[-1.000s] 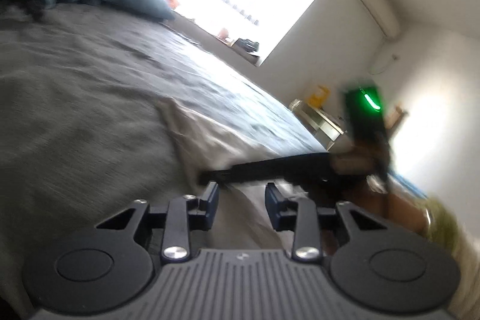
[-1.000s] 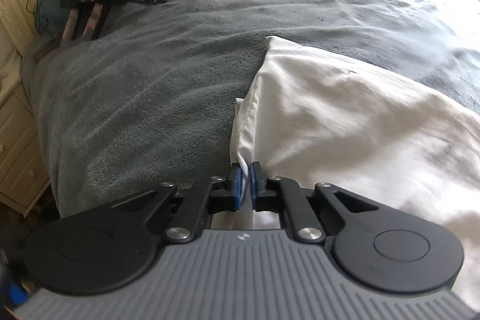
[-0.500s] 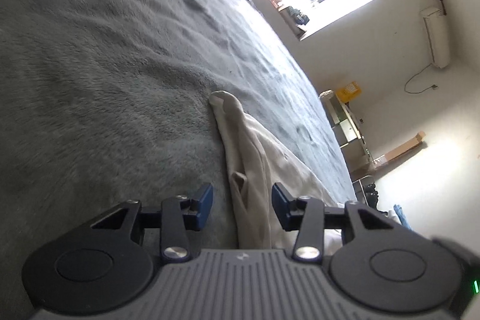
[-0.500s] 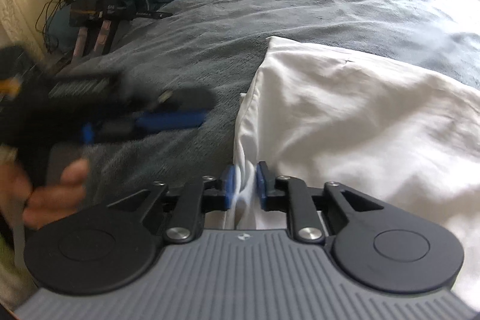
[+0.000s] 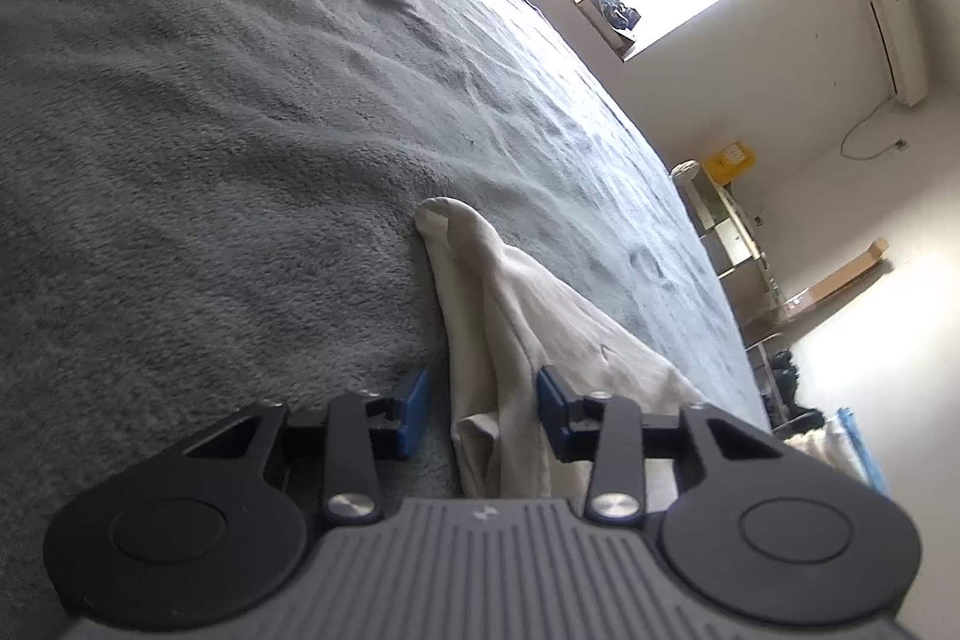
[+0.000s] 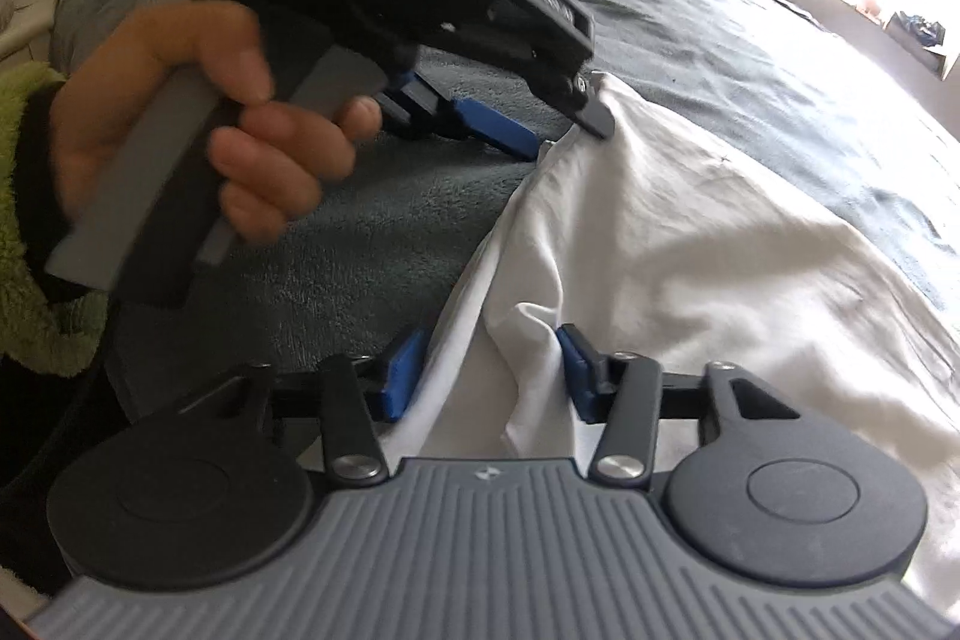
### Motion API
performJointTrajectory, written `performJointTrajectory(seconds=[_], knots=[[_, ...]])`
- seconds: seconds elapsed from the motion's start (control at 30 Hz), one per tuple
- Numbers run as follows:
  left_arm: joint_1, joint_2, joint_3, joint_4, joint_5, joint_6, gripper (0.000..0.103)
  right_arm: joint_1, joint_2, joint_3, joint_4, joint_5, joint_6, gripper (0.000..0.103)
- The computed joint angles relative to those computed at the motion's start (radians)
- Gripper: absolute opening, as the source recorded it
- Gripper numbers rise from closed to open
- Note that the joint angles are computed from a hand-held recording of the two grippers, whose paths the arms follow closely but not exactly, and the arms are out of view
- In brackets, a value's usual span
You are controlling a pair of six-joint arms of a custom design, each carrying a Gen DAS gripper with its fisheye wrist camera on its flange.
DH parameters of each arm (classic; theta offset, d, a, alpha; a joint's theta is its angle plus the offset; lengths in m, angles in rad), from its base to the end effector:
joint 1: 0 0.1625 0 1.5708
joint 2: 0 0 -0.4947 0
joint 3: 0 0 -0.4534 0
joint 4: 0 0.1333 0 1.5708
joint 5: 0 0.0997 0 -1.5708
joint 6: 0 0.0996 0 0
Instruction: Fold clothes
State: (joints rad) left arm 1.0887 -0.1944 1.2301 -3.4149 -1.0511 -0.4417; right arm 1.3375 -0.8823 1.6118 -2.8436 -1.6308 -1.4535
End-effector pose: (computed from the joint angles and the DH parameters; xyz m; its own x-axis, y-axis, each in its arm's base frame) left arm -0.2312 -0.8360 -0.1196 -0.9827 -0.1855 -0.0009 -0.1104 0.5892 -0.8004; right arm -0.0585 -0.7971 0.2088 -0.3094 -0.7966 0.5194 -0.9342 0.3566 -0.0095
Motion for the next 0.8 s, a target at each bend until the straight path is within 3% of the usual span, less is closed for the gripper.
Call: performJointTrajectory(seconds=[0.07, 0.17, 0.53, 0.8], knots=[[-0.006, 0.001, 0.007, -0.005, 0.014, 0.01, 0.021, -0.003, 0.001, 0.0, -0.02, 0.01, 0.005, 0.015], [-0.013, 0.001, 0.017, -0.027, 0.026, -0.001, 0.009, -0.009, -0.001, -0.005, -0.026, 0.03, 0.021, 0.007], [-0.083, 0.026, -0.075, -0.005, 0.085, 0.117, 0.006, -0.057, -0.061, -0.011, 0.004, 0.189, 0.171, 0.004], [-0.14, 0.147, -0.344, 0.194, 0.105, 0.219, 0.006, -0.119, -0.112, -0.06, 0.054, 0.332, 0.331, 0.003]])
